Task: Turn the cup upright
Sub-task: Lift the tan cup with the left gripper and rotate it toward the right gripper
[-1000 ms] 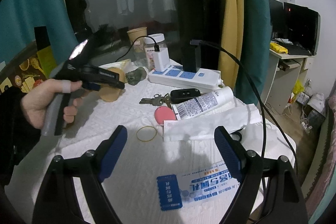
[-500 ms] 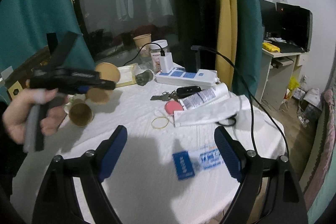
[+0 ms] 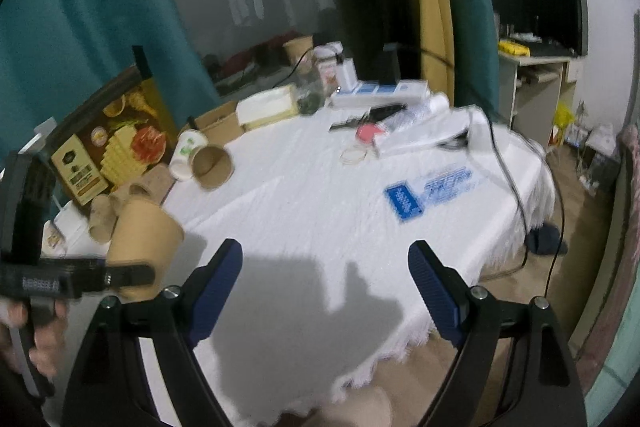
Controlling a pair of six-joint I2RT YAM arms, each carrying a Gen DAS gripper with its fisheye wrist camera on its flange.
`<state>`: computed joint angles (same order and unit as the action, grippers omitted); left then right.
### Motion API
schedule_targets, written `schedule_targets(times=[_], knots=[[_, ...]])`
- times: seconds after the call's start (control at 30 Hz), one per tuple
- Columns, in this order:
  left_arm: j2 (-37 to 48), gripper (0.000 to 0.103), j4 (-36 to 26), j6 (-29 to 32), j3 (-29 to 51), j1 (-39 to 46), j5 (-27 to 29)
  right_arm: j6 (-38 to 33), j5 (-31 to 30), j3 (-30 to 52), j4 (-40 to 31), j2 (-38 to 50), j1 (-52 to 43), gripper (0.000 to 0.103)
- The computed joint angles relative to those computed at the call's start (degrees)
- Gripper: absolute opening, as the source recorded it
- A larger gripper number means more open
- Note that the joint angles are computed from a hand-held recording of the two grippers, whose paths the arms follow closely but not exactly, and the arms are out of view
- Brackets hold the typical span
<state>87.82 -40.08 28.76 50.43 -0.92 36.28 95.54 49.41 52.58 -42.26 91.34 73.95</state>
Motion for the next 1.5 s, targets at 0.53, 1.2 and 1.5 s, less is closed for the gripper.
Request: schedule_targets(times=[0.53,1.2,1.5], knots=[[7.2,0.066,-1.2,13.2,-7.8,17.0,0.3,-0.4,-6.4,7.4,8.1,12.3,3.8,0.083],[-4.1,0.084,-8.1,35.5,-9.1,46.2,6.8,-34.8,-31.8,10.2,34.1,14.0,-8.4,0.083],[5.2,0.084,-6.6,37.3,-3.6,53.7,6.1,-39.4,-48.2,25.8,29.6,27.5,-14.8,0.083]])
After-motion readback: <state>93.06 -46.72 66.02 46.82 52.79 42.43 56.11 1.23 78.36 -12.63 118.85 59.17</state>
